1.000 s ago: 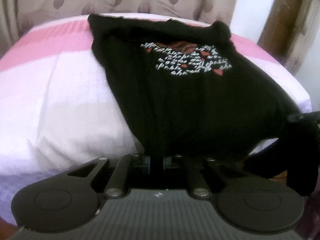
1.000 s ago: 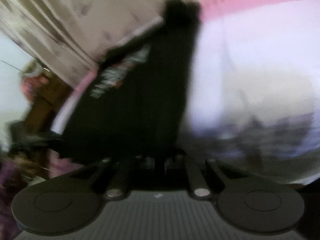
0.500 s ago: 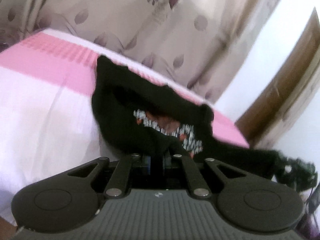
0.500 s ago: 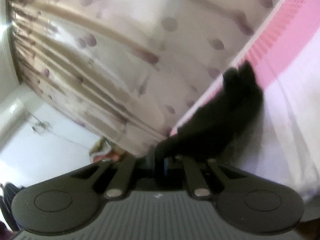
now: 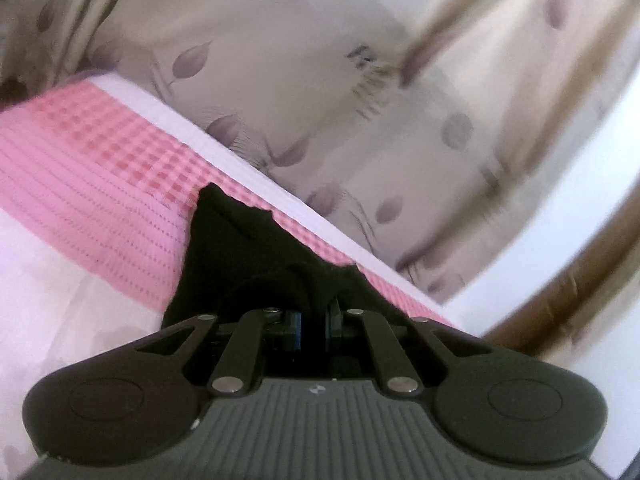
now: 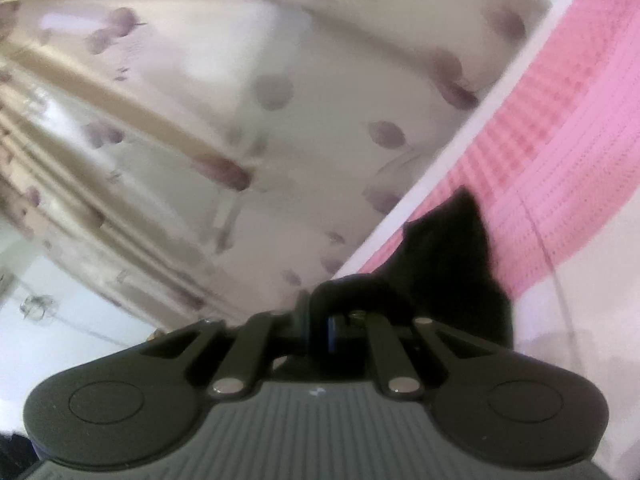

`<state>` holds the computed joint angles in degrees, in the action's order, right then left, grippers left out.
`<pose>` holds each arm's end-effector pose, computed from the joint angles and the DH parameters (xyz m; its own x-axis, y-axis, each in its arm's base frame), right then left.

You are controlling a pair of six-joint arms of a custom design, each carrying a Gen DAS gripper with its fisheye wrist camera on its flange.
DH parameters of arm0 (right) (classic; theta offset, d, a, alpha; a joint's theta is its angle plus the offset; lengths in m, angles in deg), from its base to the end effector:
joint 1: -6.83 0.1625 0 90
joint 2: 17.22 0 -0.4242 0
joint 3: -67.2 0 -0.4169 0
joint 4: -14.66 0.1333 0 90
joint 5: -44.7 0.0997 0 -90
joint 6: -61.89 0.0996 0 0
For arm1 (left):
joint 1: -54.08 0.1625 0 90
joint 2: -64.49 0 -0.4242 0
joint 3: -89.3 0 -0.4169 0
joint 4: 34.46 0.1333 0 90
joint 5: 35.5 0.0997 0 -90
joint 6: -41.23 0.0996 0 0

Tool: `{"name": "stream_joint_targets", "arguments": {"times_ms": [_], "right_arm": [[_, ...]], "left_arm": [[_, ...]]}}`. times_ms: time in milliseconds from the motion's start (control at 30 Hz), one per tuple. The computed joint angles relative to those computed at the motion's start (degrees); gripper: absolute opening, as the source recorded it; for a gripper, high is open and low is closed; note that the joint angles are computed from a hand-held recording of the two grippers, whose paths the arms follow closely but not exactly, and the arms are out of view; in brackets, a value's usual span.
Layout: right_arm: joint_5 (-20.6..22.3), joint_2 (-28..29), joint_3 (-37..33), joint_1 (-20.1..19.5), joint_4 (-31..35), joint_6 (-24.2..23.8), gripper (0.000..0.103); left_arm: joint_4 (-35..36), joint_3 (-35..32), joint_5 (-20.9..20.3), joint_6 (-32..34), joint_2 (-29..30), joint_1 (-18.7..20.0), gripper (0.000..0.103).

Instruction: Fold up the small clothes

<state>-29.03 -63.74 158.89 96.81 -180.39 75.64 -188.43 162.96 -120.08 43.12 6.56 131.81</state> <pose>0.1610 -0.7186 0.2129 -0.9325 -0.1158 -0.3422 0.2284 0.5450 -0.8068 -0.0235 -0.7797 0.4173 -0.9826 0.1641 -0.0875 0.1740 0.6457 -0.7435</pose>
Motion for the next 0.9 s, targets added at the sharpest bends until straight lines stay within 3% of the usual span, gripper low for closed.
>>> {"name": "stream_joint_targets", "arguments": {"times_ms": [233, 433, 500, 533, 567, 600, 667, 700, 733, 800, 900], "right_arm": [[-2.07, 9.88, -17.63, -0.89, 10.94, 2.26, 0.008], [1.61, 18.98, -31.28, -3.47, 14.21, 11.15, 0.015], [1.00, 21.11, -33.32, -4.03, 11.20, 14.71, 0.046], [1.63, 21.99, -33.58, -4.47, 8.04, 17.11, 0.056], [2.01, 22.72, -33.49, -4.80, 4.22, 20.07, 0.075], [2.64, 23.37, -33.04, -5.19, -0.45, 23.04, 0.084], [6.27, 23.93, -32.08, -6.03, -6.64, 25.85, 0.085], [7.64, 23.50, -31.09, -6.16, -7.99, 25.31, 0.085], [9.02, 22.75, -29.81, -6.07, -8.72, 23.21, 0.085], [12.92, 20.09, -26.46, -5.69, -6.40, 13.75, 0.085], [14.01, 16.08, -23.02, -2.51, 6.47, -4.25, 0.085]], "left_arm": [[3.52, -14.66, 4.21, -2.53, 11.13, 1.02, 0.010], [7.68, -25.76, 5.61, -5.12, 18.64, 1.96, 0.014], [9.15, -29.13, 4.87, -5.99, 20.65, 2.32, 0.018], [9.47, -30.26, 4.25, -6.49, 21.34, 2.50, 0.023], [9.67, -31.19, 3.53, -6.96, 21.89, 2.66, 0.026], [9.52, -31.76, 2.58, -7.48, 22.27, 2.84, 0.035], [8.20, -32.14, -0.26, -8.67, 22.66, 3.35, 0.061], [7.35, -32.16, -1.97, -10.12, 22.75, 3.65, 0.087], [5.21, -31.48, -2.72, -11.76, 22.63, 3.78, 0.102], [-0.99, -28.94, -0.94, -11.98, 21.82, 3.32, 0.103], [0.97, -30.97, -0.09, -10.33, 22.13, 2.94, 0.103]]}}
